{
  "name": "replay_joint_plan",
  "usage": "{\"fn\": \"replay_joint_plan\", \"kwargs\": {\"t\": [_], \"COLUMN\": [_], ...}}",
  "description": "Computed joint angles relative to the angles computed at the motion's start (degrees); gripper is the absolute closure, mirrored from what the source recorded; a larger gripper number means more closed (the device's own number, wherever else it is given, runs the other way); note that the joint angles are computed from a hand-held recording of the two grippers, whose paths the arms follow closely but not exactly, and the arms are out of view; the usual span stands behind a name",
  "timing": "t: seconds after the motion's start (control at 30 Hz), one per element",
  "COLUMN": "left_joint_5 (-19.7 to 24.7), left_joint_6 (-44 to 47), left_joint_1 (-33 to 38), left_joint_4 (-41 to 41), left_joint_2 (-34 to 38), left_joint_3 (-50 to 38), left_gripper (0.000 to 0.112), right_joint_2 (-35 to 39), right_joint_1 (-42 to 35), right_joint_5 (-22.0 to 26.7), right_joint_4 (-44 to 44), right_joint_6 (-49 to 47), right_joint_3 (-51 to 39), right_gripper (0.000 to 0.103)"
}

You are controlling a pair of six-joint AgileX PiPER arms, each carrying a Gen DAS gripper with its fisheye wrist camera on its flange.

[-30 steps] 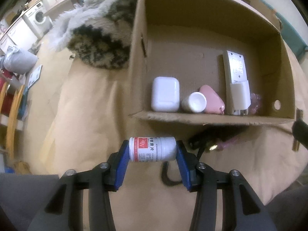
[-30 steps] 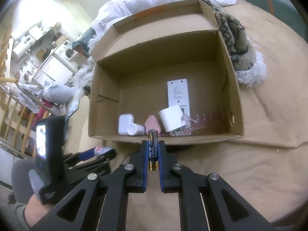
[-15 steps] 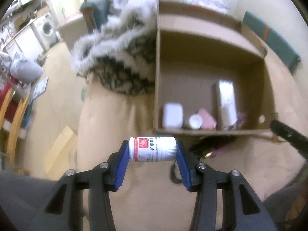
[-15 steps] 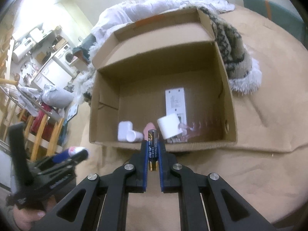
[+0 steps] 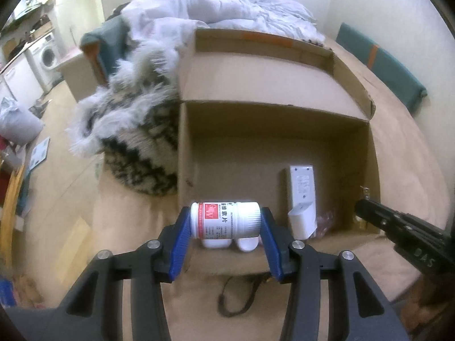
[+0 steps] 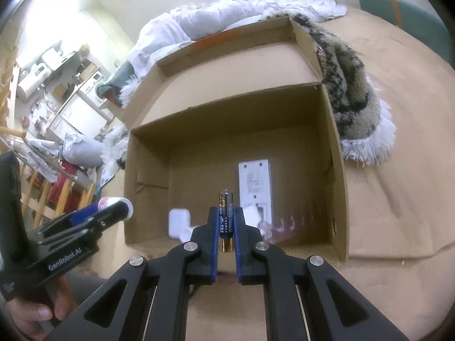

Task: Organize rigid objects
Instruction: 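Carry the pill bottle and battery over the box with both tools, then open the left tool to drop the pill bottle while the right tool releases the battery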

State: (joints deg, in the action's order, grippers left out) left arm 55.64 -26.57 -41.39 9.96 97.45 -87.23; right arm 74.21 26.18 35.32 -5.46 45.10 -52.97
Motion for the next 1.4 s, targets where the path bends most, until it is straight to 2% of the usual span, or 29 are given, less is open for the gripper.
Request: {"fn": "replay_joint_plan", "kwargs": {"t": [0.1, 0.2, 0.5, 0.87, 1.1, 1.27, 1.4], "left_joint_5": [0.0, -1.9, -8.5, -6.7, -5.6, -5.8, -5.3], "left_joint_6": [0.8, 2.3, 4.4, 3.4, 2.0, 2.5, 2.2], "left_joint_1": [-0.7, -0.4, 1.0, 1.6, 0.4, 0.9, 0.7], "left_joint_4": [1.3, 0.3, -2.8, -3.9, -0.2, -1.9, -1.4], "left_joint_2": [3.3, 5.8, 9.8, 11.6, 12.2, 11.4, 10.5], "left_joint_3": [-3.2, -4.0, -0.4, -1.8, -3.1, -3.0, -3.3], "left_gripper": [0.069, 0.069, 0.069, 0.069, 0.067, 0.051, 0.046], "right_joint_2": [2.9, 6.1, 13.3, 17.3, 17.8, 17.7, 16.7], "right_joint_1": [-2.4, -4.1, -4.1, -3.7, -4.5, -5.7, -6.8], "right_joint_5": [0.4, 0.5, 1.8, 3.1, 3.3, 2.8, 1.4], "right_joint_4": [0.8, 1.9, 4.6, 6.4, 8.0, 9.5, 11.3], "right_joint_6": [-3.1, -5.6, -8.6, -10.1, -10.5, -12.0, -13.5], "right_joint_3": [-2.3, -4.6, -7.0, -8.8, -9.0, -8.6, -7.4], "right_gripper": [0.092, 0.092, 0.092, 0.092, 0.092, 0.092, 0.092]}}
